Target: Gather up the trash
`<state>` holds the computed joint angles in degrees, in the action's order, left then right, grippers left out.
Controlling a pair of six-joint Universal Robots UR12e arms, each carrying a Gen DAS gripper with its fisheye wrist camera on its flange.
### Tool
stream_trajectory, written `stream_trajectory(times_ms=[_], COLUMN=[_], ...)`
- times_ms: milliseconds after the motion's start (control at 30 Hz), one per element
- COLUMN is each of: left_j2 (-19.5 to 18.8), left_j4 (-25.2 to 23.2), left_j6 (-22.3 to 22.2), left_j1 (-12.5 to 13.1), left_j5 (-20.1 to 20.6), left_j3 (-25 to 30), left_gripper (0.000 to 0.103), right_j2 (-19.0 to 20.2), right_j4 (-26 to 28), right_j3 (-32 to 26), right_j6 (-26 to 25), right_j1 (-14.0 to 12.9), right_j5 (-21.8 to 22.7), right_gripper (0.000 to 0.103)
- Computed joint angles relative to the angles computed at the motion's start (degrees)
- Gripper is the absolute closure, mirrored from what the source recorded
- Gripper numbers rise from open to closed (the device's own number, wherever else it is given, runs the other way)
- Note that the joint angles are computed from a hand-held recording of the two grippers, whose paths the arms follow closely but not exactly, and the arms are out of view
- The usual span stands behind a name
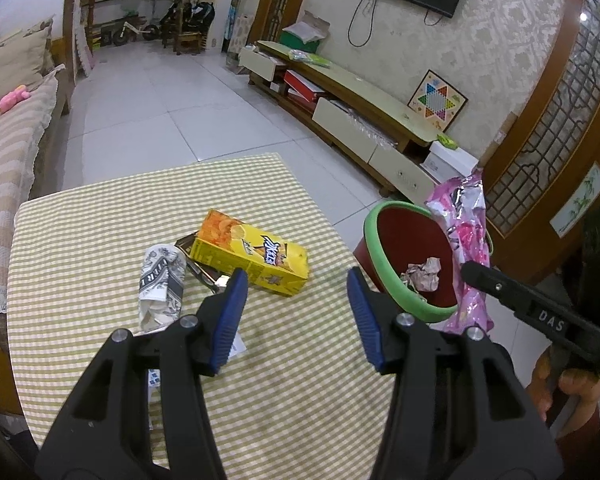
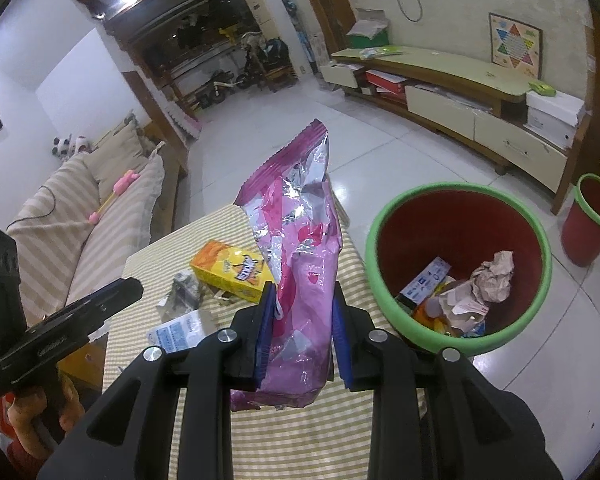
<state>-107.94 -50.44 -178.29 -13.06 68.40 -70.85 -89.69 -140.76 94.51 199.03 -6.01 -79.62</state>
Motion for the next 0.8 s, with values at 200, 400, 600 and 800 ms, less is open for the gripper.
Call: stream_trajectory(times_ms=[200, 400, 600, 800], left_j2=[-1.25, -3.87, -7.61, -12.06], left_j4=[-1.81, -3.62, -5.28, -9.01], left_j6=[1.46, 3.26, 5.06, 5.62], left_j1=[-1.45, -3.48, -5.9, -7.73], left_j5=[-0.18, -0.95, -1.27, -5.4], left_j3=[1.56, 4.7, 9.56, 15.79], left_gripper=[0.054, 0.054, 0.054, 0.054], right_j2=[-0.57, -1.71, -1.98, -1.88], right_j4=[-0.03, -0.16, 0.44, -0.24], right_j3=[1.17, 2.01, 2.23, 2.7], right_j6=[1.49, 2.08, 2.32, 3.57], right_j1=[-1.25, -3.48, -6.76, -9.25], right_j5=[-0.01, -1.67, -2.56, -2.9], right_gripper=[0.077, 0.076, 0.075, 0.075])
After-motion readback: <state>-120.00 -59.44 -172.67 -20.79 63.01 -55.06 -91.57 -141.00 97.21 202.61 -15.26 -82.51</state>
